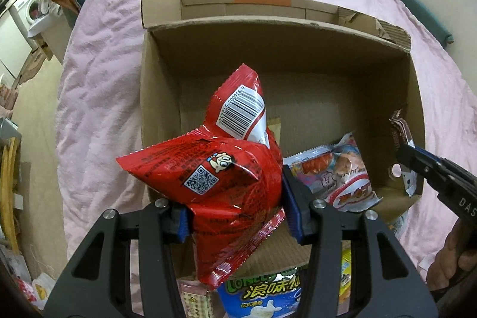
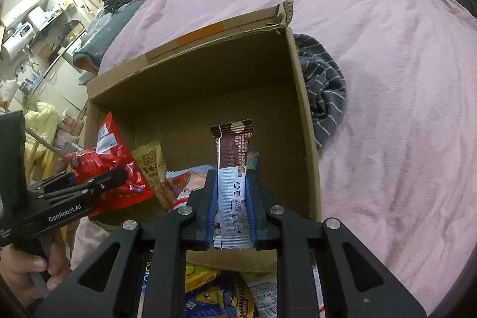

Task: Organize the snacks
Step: 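Carry the red bag and chocolate bar into the box and release both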

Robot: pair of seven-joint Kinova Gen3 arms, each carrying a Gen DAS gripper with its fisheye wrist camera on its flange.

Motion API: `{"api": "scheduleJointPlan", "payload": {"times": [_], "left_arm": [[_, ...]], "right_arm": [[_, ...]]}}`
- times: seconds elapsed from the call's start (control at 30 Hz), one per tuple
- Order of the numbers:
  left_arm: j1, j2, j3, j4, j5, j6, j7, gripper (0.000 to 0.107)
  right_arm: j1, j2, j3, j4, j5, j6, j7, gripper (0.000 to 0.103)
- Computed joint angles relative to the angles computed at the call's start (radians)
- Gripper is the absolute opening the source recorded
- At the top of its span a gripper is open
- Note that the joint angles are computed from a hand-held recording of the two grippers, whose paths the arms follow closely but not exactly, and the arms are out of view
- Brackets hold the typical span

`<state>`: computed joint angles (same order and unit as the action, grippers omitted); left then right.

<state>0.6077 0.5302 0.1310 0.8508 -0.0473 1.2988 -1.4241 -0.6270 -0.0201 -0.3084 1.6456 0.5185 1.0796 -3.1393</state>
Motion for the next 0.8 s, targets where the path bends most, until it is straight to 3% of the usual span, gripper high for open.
{"api": "scheduleJointPlan", "payload": {"times": [0.2, 0.23, 0.3, 0.37, 0.8], "left_arm": [[0.0, -0.007, 0.004, -0.002, 0.006, 0.003, -0.015, 0.051], [0.0, -0.009, 0.004, 0.001, 0.007, 0.0, -0.015, 0.053], [-0.009, -0.021, 0.008, 0.016, 0.019, -0.015, -0.016, 0.071], [-0.016, -0.041, 0.012, 0.043, 0.027, -0.044, -0.021, 0.075], [-0.009, -0.071, 0.005, 0.075, -0.015, -0.085, 0.017, 0.078]], "right_arm": [[0.009, 0.0, 0.008, 0.004, -0.018, -0.005, -0.001, 0.019], [0.01, 0.0, 0.008, 0.004, -0.018, -0.005, -0.003, 0.019], [0.011, 0.001, 0.008, 0.004, -0.021, -0.005, -0.002, 0.019], [0.012, 0.002, 0.009, 0.003, -0.023, -0.006, 0.0, 0.019], [0.017, -0.009, 0.003, 0.015, -0.003, -0.022, -0.035, 0.026]]}}
